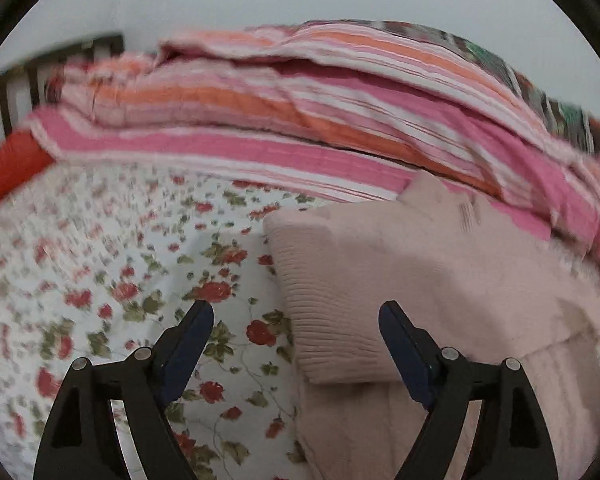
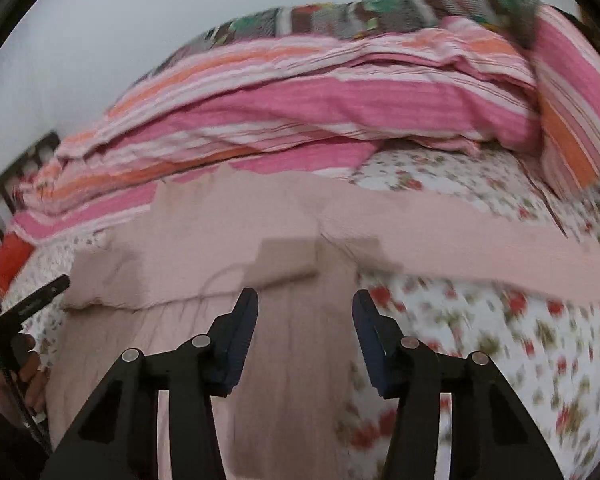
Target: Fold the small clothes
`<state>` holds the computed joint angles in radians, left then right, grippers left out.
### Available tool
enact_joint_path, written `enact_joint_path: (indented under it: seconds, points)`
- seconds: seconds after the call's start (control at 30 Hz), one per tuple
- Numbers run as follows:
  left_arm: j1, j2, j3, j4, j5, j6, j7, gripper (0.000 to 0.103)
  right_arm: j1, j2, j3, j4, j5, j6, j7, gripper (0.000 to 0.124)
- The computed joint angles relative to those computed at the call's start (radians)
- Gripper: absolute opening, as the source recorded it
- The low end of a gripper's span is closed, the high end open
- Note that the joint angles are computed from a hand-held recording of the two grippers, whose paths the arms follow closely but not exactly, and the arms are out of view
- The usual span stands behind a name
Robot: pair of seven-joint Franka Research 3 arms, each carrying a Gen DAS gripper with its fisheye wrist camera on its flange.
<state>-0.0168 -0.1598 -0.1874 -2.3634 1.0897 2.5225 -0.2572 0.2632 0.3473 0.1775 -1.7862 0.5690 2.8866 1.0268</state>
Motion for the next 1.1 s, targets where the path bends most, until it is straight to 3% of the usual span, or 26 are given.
enact_joint_path:
  seconds: [0.07,0.23,0.3,0.4,0.43,0.47,0.6,0.63,0.7,0.83,0.97,1.1]
  points:
    - [0.016,-0.012,0.019,-0.025,0.015,0.06,-0.034,0.084,0.05,0.069,-0.061,0.104,-0.092,-0.086,0.121,0.049]
    - [0.045,-0.033,0.022,-0.058,0.075,0.101,-0.091,0.084,0.068,0.208,-0.089,0.299,-0.193,-0.255,0.247,0.049]
    - [0.057,-0.025,0.034,-0.065,0.061,0.154,-0.094,0.084,0.077,0.222,-0.097,0.315,-0.228,-0.253,0.272,0.045]
    - [0.071,-0.011,0.047,-0.075,0.005,0.209,-0.069,0.084,0.075,0.234,-0.09,0.329,-0.254,-0.248,0.267,0.029]
    - [0.076,-0.01,0.043,-0.075,0.007,0.213,-0.073,0.084,0.069,0.233,-0.082,0.321,-0.252,-0.233,0.257,0.021]
    - [0.077,-0.009,0.037,-0.072,0.007,0.205,-0.071,0.084,0.049,0.237,-0.058,0.326,-0.232,-0.239,0.229,0.004]
    - [0.074,-0.013,0.013,-0.06,0.063,0.173,-0.088,0.084,-0.02,0.192,0.018,0.249,-0.099,-0.145,0.132,0.003]
    - [0.074,-0.017,0.008,-0.057,0.096,0.174,-0.104,0.084,-0.023,0.18,0.019,0.229,-0.08,-0.122,0.122,0.003]
    - [0.072,-0.021,0.004,-0.053,0.141,0.175,-0.133,0.084,0.022,0.171,-0.042,0.211,-0.133,-0.105,0.171,0.003]
    - [0.062,-0.014,0.01,-0.039,0.177,0.193,-0.145,0.084,-0.003,0.175,-0.025,0.217,-0.109,-0.139,0.167,0.003]
    - [0.036,0.033,0.014,-0.003,0.096,0.153,-0.025,0.084,0.025,0.18,-0.058,0.232,-0.151,-0.158,0.204,0.008]
    - [-0.001,0.097,0.022,0.052,-0.1,0.048,0.174,0.084,0.017,0.172,-0.055,0.225,-0.155,-0.168,0.21,0.015]
